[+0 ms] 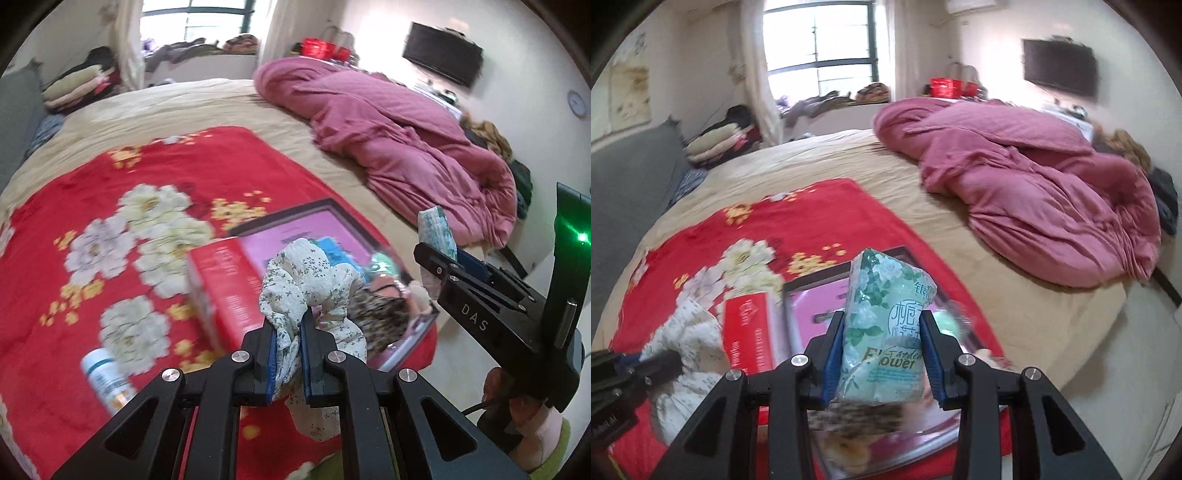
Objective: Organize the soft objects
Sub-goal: 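Lift the white scrunchie and tissue packet and carry them to the book box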
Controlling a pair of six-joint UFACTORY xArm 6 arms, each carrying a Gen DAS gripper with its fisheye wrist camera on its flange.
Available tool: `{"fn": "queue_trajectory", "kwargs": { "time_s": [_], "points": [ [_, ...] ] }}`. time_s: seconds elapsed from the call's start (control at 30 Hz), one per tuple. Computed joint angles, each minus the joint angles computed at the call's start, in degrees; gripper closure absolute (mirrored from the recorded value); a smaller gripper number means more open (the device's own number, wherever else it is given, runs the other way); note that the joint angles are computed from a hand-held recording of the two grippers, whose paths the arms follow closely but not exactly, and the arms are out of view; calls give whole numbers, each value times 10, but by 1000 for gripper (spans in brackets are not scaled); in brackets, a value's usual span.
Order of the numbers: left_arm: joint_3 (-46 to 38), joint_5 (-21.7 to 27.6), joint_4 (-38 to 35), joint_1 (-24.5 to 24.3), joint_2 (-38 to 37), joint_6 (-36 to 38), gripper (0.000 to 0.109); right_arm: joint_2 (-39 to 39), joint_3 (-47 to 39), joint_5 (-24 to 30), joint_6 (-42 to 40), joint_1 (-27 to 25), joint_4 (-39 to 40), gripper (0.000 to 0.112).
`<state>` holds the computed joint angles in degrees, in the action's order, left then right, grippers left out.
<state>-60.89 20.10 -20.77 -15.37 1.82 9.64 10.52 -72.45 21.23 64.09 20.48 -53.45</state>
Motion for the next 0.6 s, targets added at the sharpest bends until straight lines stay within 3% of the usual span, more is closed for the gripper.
{"fn": "queue_trajectory", "kwargs": {
  "time_s": [0.3, 0.6],
  "points": [
    [-99, 31, 57, -46, 94, -46, 98, -19, 41, -53, 8, -67, 19, 73],
    [-172, 50, 74, -63, 169, -62, 98, 7, 40, -77, -42, -83, 74, 73]
  ]
}}
